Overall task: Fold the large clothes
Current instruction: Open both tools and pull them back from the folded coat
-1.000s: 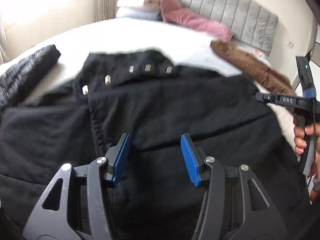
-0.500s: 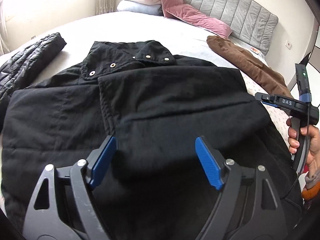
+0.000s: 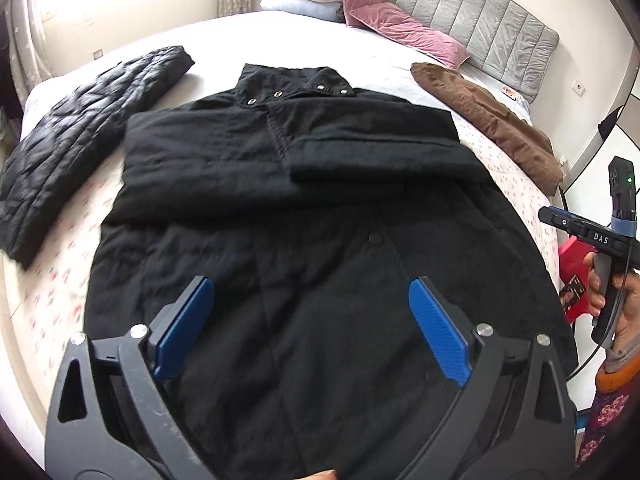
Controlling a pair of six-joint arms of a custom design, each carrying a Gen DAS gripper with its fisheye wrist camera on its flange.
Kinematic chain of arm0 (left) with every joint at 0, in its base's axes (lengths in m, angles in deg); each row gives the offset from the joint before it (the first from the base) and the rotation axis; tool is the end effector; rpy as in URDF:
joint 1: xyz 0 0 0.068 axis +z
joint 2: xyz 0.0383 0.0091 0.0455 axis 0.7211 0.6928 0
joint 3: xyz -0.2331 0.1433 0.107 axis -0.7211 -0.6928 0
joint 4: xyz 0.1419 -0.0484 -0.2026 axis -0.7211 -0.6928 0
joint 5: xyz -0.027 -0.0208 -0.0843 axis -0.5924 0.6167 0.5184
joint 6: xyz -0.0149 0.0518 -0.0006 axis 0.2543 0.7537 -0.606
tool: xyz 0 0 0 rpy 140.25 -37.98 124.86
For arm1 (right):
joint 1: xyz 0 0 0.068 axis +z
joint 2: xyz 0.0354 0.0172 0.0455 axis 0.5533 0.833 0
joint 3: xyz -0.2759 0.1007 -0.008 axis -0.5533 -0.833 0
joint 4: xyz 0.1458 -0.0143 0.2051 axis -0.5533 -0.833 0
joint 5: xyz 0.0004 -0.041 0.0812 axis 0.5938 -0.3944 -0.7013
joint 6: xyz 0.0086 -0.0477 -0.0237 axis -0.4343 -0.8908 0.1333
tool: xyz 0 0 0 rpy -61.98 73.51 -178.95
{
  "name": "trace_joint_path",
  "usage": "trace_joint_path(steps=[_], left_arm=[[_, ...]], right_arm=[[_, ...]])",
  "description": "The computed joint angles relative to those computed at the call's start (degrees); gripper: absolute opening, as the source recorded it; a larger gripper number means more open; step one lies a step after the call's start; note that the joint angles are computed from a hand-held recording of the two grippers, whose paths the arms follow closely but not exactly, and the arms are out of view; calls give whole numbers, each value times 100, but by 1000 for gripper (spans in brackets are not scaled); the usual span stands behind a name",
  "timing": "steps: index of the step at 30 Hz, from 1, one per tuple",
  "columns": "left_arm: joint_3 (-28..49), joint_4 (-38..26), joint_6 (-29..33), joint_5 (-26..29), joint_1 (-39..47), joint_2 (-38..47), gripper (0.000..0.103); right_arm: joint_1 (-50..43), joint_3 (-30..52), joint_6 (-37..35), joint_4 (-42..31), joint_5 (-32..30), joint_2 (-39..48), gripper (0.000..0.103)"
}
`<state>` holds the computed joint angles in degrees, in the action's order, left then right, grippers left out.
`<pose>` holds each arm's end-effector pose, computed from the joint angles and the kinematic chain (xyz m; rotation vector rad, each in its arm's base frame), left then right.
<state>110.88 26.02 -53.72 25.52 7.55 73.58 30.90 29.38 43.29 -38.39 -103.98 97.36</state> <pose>0.2682 -0.1989 0.2262 -0.2340 2.4925 -0.1523 0.3393 -0.0011 0.2617 -0.4448 2.5046 0.4411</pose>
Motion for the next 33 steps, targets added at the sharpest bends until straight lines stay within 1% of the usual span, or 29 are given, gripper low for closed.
trace_joint_path(steps=[3, 7, 11, 14, 17, 21, 24, 26, 29, 31, 33], left_arm=[[-595, -78, -453, -105, -364, -602, 98], [-1004, -538, -1174, -503, -890, -1123, 98], [-1332, -1247, -2112, -905, -1492, -1624, 98], [-1457, -1906, -2812, -1033, -1907, -1875, 98], [-1484, -2673, -3488, -1113, -2306, -2063, 98], [-1600, -3400, -4041, -1231, -2700, -2376, 98], [-1800, -3731, -4293, -1244, -2913, -2559, 98], [-2108, -3688, -4523, -1258, -3103, -2814, 98], [-2731, -3199, -4767, -1145, -3326, -3228, 98], [-3011, -2860, -4710, -1014, -3332, -3305, 98], [-3271, -2425, -4410, -861, -3241, -3332, 98]], right_arm=[[-303, -512, -253, -214, -201, -453, 84], [-733, -992, -591, -529, -512, -870, 84], [-986, -1321, -978, -828, -333, -1259, 84], [-1106, -1425, -1436, -1081, -193, -1518, 84], [-1317, -1445, -1717, -1234, -313, -1694, 84], [-1644, -1339, -2089, -1582, -676, -1751, 84], [-1818, -1297, -2419, -1681, -765, -1758, 84], [-1990, -1274, -2606, -1750, -891, -1675, 84], [-2239, -1279, -2752, -1802, -1064, -1428, 84], [-2376, -1353, -2844, -1775, -1076, -1214, 84], [-2470, -1411, -3003, -1772, -1083, -1040, 84]])
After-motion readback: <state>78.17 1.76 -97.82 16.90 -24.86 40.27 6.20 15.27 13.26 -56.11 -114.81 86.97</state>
